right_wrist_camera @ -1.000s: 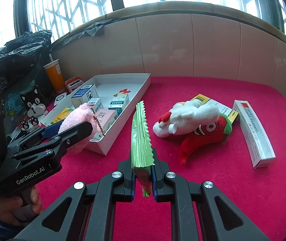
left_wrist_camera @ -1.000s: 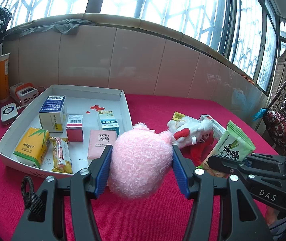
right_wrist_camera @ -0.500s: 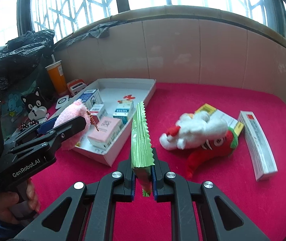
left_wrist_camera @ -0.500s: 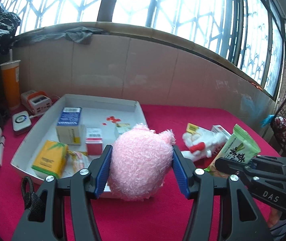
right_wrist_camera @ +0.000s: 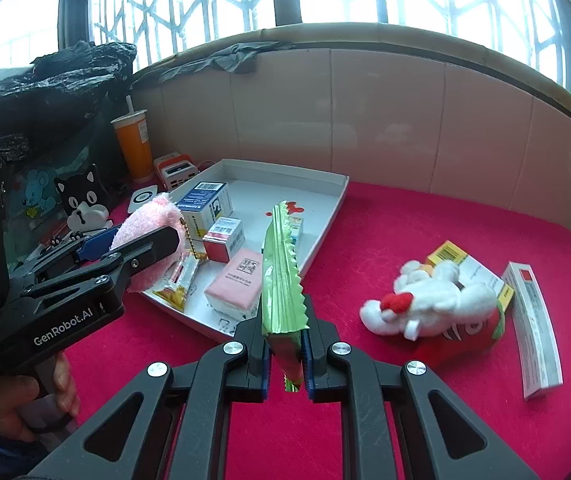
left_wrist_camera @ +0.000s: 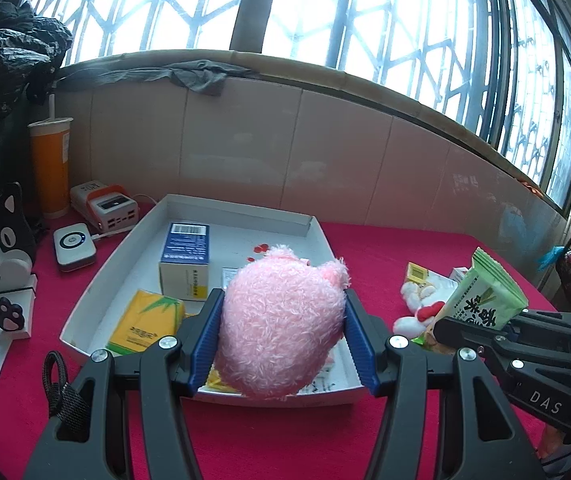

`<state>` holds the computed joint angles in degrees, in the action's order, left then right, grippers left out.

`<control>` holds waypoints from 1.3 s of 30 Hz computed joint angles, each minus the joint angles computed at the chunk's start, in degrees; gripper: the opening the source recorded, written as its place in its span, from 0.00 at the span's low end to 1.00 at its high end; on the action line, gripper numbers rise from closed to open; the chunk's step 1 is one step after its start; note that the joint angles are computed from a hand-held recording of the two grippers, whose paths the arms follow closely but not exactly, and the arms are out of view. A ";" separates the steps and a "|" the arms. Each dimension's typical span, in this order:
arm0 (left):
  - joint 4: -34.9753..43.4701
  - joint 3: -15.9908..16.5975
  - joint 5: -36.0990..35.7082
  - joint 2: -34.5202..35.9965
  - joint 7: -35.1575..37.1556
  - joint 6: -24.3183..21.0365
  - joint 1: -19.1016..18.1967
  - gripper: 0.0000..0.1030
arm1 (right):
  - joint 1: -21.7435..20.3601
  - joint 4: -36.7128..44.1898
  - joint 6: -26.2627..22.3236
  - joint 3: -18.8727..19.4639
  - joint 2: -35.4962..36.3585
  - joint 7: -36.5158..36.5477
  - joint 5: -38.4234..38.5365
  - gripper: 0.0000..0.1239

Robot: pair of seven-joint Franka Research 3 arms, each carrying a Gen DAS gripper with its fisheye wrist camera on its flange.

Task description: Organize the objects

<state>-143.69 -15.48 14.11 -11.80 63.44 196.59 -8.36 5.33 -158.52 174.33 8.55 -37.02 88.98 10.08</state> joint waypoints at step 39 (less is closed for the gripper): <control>8.43 -13.81 -12.91 6.93 11.63 -4.70 19.29 0.55 | -2.59 23.48 -5.92 3.06 26.32 14.51 -23.42 0.10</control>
<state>-135.25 -29.29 1.20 -4.87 75.07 191.89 10.93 2.74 -135.04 168.41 11.61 -10.70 103.50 -13.34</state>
